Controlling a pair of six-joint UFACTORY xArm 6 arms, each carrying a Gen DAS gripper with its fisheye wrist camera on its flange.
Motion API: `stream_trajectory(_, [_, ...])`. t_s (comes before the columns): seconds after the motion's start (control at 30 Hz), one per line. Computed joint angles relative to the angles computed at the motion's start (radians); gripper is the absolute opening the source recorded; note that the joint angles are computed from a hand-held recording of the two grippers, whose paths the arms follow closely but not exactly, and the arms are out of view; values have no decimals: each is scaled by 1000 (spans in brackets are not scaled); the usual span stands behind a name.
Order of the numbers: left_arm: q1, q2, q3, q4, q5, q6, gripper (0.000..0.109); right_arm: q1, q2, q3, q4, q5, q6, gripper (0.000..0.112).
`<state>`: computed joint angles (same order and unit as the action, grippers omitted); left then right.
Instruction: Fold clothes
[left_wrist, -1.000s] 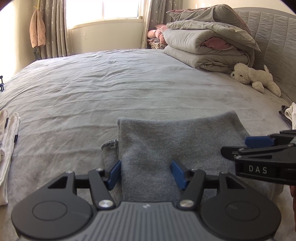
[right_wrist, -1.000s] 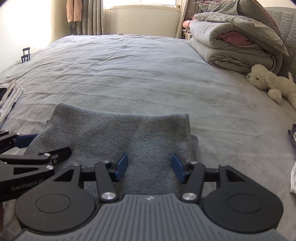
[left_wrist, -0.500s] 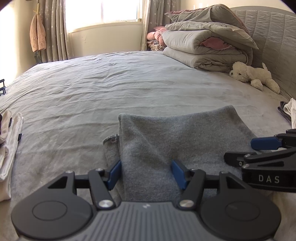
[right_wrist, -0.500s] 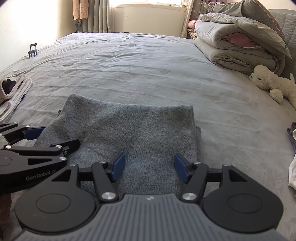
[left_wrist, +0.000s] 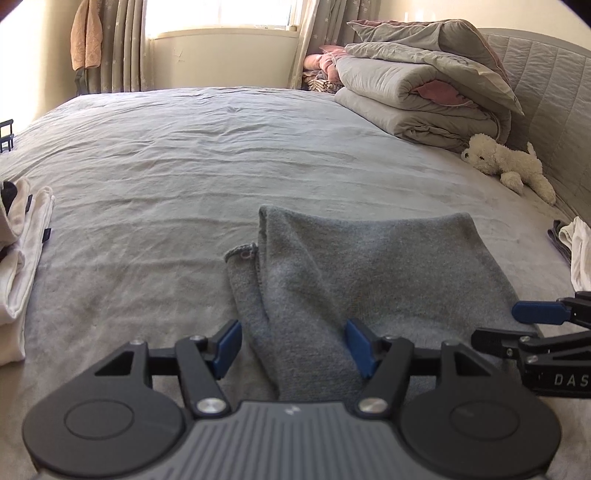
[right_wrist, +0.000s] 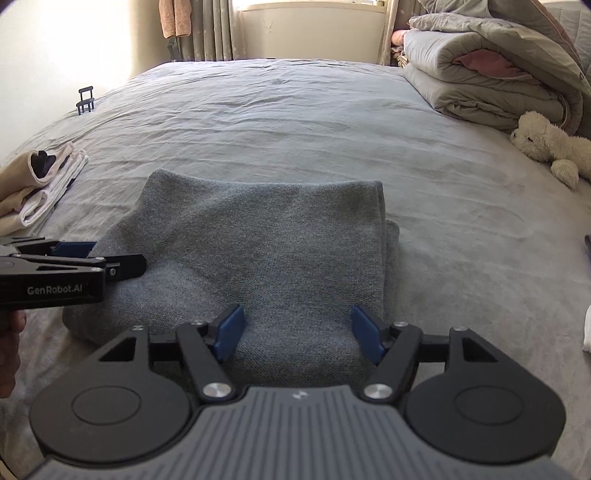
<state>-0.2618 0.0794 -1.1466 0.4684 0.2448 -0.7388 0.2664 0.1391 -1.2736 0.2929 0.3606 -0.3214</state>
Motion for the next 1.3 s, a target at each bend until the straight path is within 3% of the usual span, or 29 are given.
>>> stream_trajectory(0.1, [7, -13, 16, -109, -2, 67, 67, -21, 14, -36, 68, 48, -26, 69])
stream_trajectory(0.2, [17, -26, 23, -203, 5, 126, 69, -47, 25, -63, 25, 86, 58, 73])
stream_trajectory(0.37, [31, -25, 20, -394, 22, 254, 76, -111, 40, -105, 200, 195, 46, 74])
stream_trajectory(0.53, [26, -21, 13, -659, 18, 417, 78, -151, 40, -117, 365, 243, 16, 74])
stream_trajectory(0.73, [11, -10, 15, -801, -13, 501, 81, -152, 43, -127, 413, 259, 19, 75])
stream_trajectory(0.9, [-1, 6, 8, -754, -23, 484, 83, -150, 54, -128, 443, 247, 4, 76])
stream_trajectory(1.1, [-22, 30, -5, -825, -56, 559, 84, -138, 58, -118, 486, 207, -46, 76])
stream_trajectory(1.3, [-31, 58, -19, -661, -81, 463, 83, -116, 61, -104, 501, 158, -74, 76])
